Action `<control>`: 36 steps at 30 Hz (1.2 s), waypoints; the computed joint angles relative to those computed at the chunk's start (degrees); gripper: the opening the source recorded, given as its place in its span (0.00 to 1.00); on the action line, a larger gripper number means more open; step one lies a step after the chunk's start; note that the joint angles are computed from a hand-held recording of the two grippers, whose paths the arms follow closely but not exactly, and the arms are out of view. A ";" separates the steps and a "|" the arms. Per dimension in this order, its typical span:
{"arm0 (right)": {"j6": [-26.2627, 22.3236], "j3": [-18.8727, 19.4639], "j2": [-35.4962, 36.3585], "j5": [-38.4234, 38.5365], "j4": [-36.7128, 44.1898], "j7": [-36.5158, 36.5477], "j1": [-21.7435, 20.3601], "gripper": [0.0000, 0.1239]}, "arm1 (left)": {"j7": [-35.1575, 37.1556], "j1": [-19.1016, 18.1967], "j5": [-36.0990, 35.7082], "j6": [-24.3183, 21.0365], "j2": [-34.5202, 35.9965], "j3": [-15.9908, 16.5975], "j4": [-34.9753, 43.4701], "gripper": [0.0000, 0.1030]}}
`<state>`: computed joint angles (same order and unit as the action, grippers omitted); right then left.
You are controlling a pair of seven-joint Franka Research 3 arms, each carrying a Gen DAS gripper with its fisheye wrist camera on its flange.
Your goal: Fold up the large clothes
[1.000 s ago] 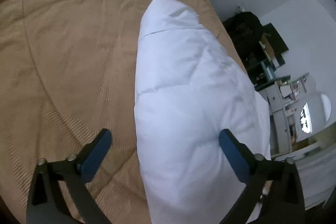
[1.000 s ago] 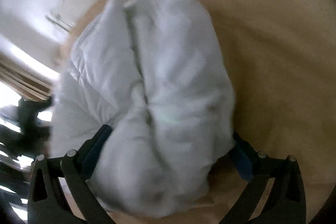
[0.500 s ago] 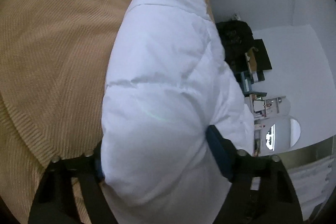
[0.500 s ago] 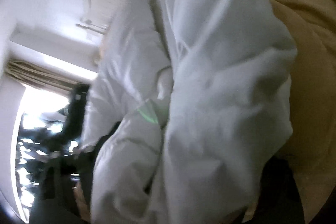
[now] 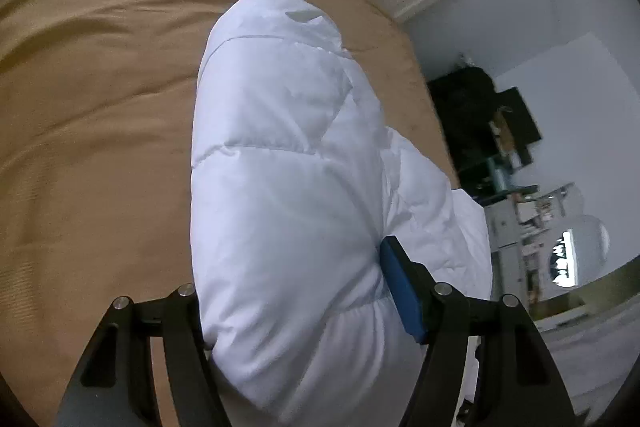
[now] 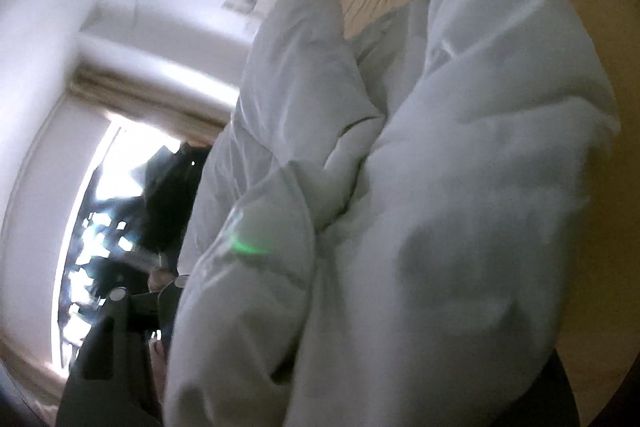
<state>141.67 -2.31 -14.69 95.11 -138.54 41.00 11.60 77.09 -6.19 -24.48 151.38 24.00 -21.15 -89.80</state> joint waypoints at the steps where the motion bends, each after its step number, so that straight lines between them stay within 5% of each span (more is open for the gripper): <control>1: -1.00 0.48 1.12 0.19 0.18 0.29 0.69 0.59 | -0.38 0.57 -0.14 0.52 -1.82 0.54 -3.15 0.65; 4: -3.58 1.41 5.53 0.18 0.12 2.85 1.73 0.60 | 0.62 4.22 -7.72 3.82 -3.75 -0.68 -11.54 0.66; 6: -3.60 2.13 8.92 -0.09 0.78 4.31 1.78 0.67 | 10.53 9.26 -22.30 9.11 -4.34 -6.24 -16.48 0.72; 8: -5.45 2.09 10.66 1.91 0.91 2.38 1.10 0.69 | 16.75 9.46 -28.07 12.65 -4.27 -7.66 -17.63 0.72; 13: -6.06 2.52 11.85 -1.18 2.78 4.00 -0.11 0.69 | 8.05 3.27 -18.27 12.47 -3.47 -2.07 -15.14 0.73; 16: -6.27 2.65 11.86 -0.91 2.72 3.36 -0.48 0.69 | -2.63 -1.03 -6.12 12.95 -7.29 3.82 -18.20 0.71; 19: -6.89 2.56 12.07 -1.32 2.94 3.62 -0.86 0.69 | -24.11 -8.44 17.67 9.91 -14.97 13.82 -22.45 0.70; 21: -7.46 2.46 12.14 -2.20 3.15 4.14 -1.15 0.69 | -38.11 -11.25 34.24 4.77 -19.39 16.70 -23.36 0.72; 23: -7.62 2.41 11.81 -4.29 3.37 5.96 -1.40 0.70 | -44.00 -11.61 44.38 -1.24 -23.09 15.94 -24.50 0.72; 26: -5.91 2.70 9.96 -9.74 3.12 10.01 -1.31 0.70 | -45.98 -10.56 49.28 -4.41 -26.53 12.74 -27.89 0.72; 31: -1.53 3.06 4.05 -24.33 1.68 20.14 -0.63 0.70 | -39.46 -9.82 41.01 -0.01 -24.25 8.55 -30.56 0.72; 36: 3.39 5.98 -2.74 -48.22 1.33 35.74 -0.81 0.70 | -43.12 -10.30 47.66 -1.13 -23.32 7.09 -30.45 0.77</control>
<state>145.07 3.67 -17.43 46.90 -137.21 76.73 10.80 33.97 -16.50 23.18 150.24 0.68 -14.06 -120.25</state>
